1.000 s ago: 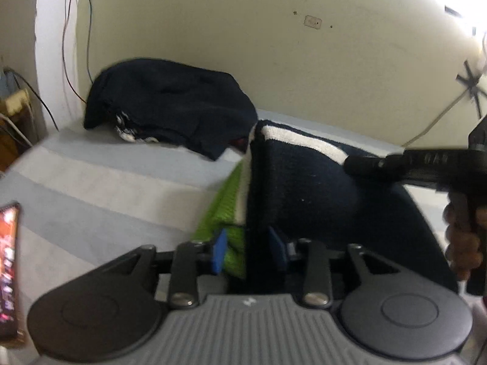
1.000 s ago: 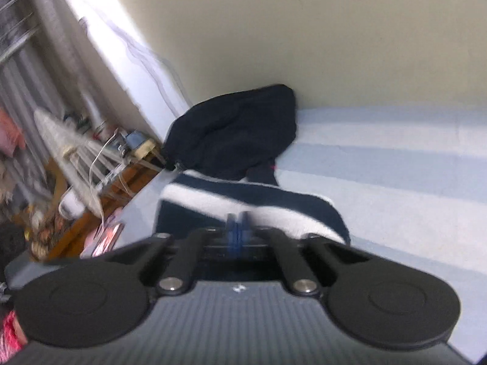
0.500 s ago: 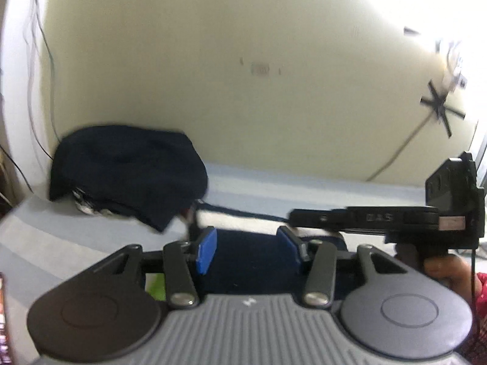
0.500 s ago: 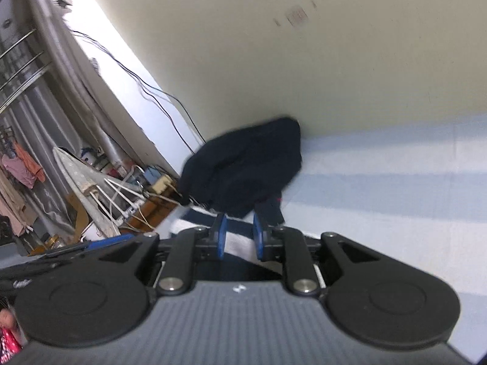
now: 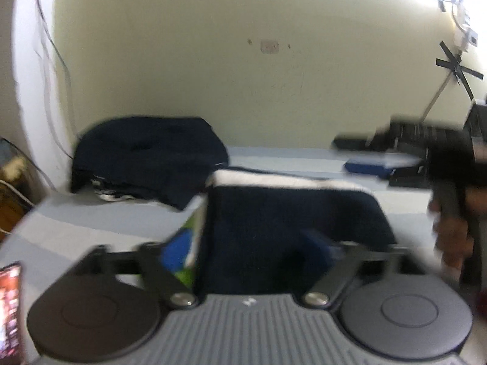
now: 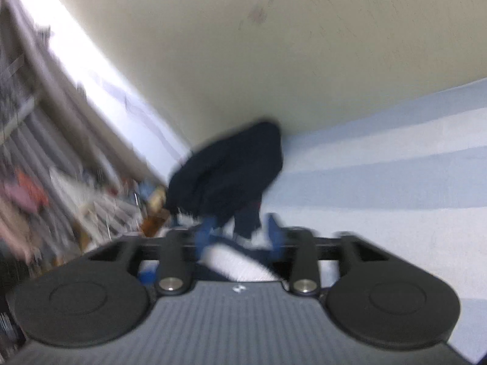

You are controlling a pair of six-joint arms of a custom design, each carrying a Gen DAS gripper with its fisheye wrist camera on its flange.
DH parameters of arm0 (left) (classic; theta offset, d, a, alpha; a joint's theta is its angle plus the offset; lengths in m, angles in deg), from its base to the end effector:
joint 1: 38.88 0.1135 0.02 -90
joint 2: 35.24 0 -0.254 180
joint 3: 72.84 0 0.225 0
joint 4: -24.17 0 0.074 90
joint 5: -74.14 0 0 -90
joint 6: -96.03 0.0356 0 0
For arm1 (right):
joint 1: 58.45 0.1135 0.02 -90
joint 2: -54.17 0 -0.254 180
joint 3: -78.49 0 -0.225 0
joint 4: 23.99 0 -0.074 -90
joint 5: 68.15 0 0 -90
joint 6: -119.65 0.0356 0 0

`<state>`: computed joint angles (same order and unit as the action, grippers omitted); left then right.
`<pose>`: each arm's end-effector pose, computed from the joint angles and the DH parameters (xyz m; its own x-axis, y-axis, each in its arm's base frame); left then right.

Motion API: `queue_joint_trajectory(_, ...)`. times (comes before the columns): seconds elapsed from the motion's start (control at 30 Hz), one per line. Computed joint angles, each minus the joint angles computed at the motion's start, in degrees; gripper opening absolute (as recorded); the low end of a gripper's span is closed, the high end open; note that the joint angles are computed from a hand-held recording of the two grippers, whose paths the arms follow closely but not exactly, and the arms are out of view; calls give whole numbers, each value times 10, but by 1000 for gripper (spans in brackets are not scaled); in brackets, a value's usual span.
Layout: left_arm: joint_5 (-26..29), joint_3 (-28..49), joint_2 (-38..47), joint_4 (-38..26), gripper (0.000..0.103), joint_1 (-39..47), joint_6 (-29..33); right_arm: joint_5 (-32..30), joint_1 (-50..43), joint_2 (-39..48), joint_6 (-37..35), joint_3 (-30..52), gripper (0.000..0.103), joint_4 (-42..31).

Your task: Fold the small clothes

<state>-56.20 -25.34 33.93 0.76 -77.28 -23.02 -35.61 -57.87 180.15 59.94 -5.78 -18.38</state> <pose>0.1790 -0.1125 0.1962 -0.5411 -0.0434 -0.8399 -0.1687 0.9840 0.0578 0.4479 0.0345 0.1669 -0.7492 0.2637 -0.6076 -0.4560 0.4599 0.7619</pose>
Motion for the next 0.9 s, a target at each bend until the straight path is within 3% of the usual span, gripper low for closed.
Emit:
queue_joint_trajectory(0.07,-54,-24,-13,-25,97,-53,-39,6,-14,13,54,5,60,25)
queue_joint_trajectory(0.17,-89,-39,-7,-68,100,-94,-108,15,-29,41,107,37,60,-11)
queue_joint_trajectory(0.33,-77,-79,-41,-61,103,-90,-171,13,-40,67,142,63,57,-57)
queue_joint_trajectory(0.6,-87,-75,-32,-70,103,-95,-184,19,-40,56,104,60,57,-84)
queue_joint_trajectory(0.9,-66,-88,-50,-53,103,-78,-171,24,-35,63,110,66,57,-77)
